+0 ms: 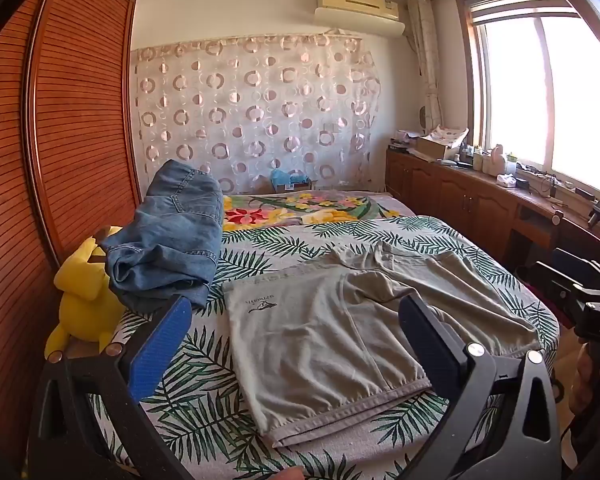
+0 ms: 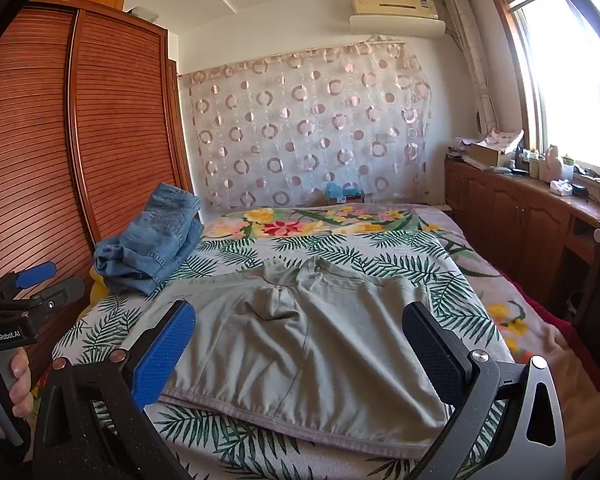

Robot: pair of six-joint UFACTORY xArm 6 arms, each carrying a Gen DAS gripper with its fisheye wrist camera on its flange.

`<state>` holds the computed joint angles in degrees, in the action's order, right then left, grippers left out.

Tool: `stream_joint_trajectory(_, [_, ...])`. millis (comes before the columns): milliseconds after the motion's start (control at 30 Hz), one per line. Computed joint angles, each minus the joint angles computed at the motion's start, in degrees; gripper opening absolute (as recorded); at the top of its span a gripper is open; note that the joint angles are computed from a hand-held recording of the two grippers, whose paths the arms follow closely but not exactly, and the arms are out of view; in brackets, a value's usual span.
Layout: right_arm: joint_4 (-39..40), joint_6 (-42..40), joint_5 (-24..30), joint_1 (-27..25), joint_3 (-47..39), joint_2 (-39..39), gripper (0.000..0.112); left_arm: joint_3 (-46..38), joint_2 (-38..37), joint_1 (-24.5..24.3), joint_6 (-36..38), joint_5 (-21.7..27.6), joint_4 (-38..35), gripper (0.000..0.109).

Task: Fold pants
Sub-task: 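Move both tools over the grey-green pants lying on the bed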

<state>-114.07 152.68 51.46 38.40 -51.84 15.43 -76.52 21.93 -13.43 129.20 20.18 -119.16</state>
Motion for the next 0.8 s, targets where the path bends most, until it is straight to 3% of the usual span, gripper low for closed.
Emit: stream_joint_trajectory(800, [0.25,-0.34,-0.46,-0.09,0.20,-0.14,0.103,0.37,0.00,-0.64,-0.67,-0.85,0.61,0.103])
